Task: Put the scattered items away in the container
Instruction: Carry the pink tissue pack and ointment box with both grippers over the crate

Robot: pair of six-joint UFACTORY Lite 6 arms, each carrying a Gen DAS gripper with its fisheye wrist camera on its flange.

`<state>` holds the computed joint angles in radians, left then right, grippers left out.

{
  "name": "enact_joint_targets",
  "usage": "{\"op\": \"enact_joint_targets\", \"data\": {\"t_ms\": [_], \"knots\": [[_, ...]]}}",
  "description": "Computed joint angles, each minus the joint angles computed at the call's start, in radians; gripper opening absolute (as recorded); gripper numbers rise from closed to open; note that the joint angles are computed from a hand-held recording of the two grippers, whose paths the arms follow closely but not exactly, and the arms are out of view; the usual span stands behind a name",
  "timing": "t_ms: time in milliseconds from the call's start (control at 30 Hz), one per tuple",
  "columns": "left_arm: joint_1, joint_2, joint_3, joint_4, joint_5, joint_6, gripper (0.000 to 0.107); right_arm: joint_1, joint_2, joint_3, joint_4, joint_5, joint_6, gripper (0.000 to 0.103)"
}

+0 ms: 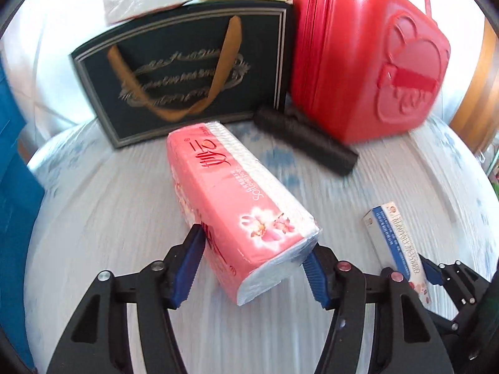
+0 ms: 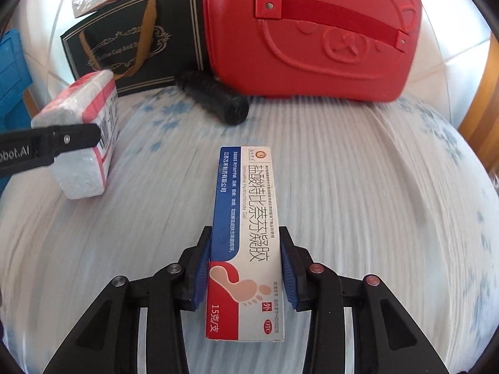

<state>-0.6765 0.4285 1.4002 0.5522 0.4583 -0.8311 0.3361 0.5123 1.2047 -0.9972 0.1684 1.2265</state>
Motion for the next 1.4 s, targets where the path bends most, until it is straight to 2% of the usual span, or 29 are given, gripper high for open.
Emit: {"op": "enact_joint_targets", "data": {"t_ms": [67,167,267,400,600,767,967,1133,1400], "knots": [[-0.002,-0.01,-0.007,-0.019,0.014,0.025,0.06,0.032,-0.092,-0.094,0.09,0.007,-0.035,0.038],[-0.015,-0.132,-0.141,-0.04,0.021,0.033,0.059,0.094,-0.241,-0.231,0.137,0.037,-0.018,0.038],[0.005,-0.245,-0.251,-0.088,0.025,0.114,0.059,0.161,-0.385,-0.329,0.311,0.1,-0.122,0.038],[-0.032,-0.415,-0.383,-0.125,0.065,0.157,0.058,0.262,-0.576,-0.419,0.461,0.227,-0.173,0.038],[-0.104,-0.665,-0.484,-0.18,0.19,0.223,0.055,0.444,-0.803,-0.445,0.512,0.477,-0.121,0.038],[-0.205,-0.823,-0.46,-0.188,0.336,0.223,0.055,0.591,-0.914,-0.387,0.495,0.689,-0.037,0.038],[-0.3,-0.92,-0.366,-0.186,0.492,0.196,0.055,0.763,-0.962,-0.246,0.455,0.917,0.064,0.038],[-0.392,-0.967,-0.288,-0.166,0.603,0.148,0.055,0.941,-0.949,-0.097,0.398,1.125,0.161,0.038],[-0.474,-1.0,-0.12,-0.138,0.727,0.114,0.055,1.177,-0.853,0.176,0.295,1.409,0.246,0.038]]}}
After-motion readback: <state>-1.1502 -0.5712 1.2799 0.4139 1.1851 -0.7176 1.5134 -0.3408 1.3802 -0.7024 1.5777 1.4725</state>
